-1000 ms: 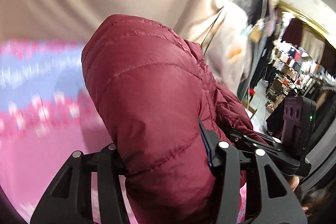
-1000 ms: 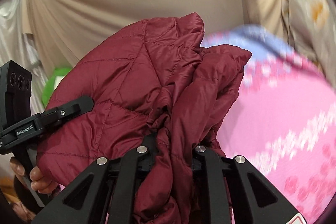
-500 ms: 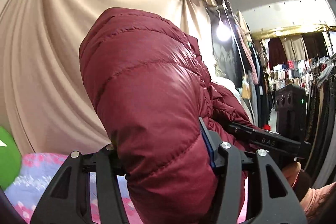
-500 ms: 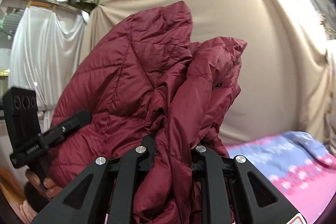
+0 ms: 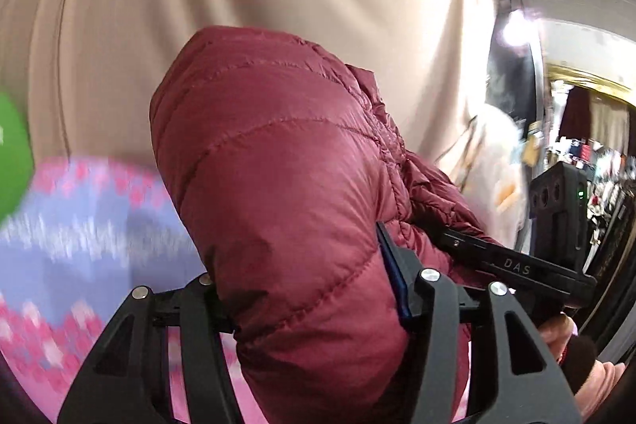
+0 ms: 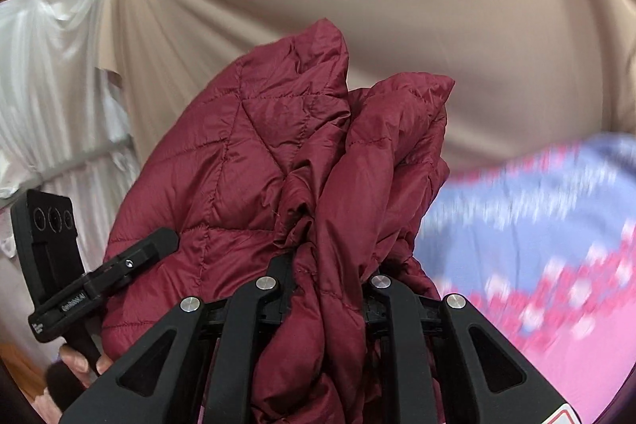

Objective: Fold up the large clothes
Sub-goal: 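Lift the bundle with the right tool while the left tool supports it, then lower the bundle onto the bedspread and open both tools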

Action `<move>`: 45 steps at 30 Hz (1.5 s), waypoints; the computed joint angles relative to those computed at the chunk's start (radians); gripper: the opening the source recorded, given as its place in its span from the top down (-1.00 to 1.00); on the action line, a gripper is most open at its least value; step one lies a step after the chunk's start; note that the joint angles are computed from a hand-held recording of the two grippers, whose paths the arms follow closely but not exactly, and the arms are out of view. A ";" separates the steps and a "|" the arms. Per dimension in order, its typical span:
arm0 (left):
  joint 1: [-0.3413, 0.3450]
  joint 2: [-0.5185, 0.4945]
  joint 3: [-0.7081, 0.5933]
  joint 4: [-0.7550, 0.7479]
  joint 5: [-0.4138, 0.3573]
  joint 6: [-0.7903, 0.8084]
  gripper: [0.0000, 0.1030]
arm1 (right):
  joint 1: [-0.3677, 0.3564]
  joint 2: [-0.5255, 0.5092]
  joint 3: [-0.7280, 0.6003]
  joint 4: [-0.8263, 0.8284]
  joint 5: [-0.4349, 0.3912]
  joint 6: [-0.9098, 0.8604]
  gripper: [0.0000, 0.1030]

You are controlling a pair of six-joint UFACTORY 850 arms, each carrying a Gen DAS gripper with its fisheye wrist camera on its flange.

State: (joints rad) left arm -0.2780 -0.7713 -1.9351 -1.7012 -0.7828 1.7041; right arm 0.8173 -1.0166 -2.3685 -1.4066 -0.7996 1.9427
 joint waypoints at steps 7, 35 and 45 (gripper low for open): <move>0.009 -0.292 -0.329 0.367 0.008 -0.439 -0.02 | -0.068 -0.158 -0.122 0.289 0.084 -0.114 0.69; -0.097 0.070 0.277 0.922 0.590 -0.694 -0.84 | -0.041 -0.042 0.072 0.410 0.107 -0.170 0.92; -0.076 0.000 0.202 1.117 0.513 -0.997 -0.59 | -0.022 -0.113 0.015 0.522 -0.076 -0.270 0.94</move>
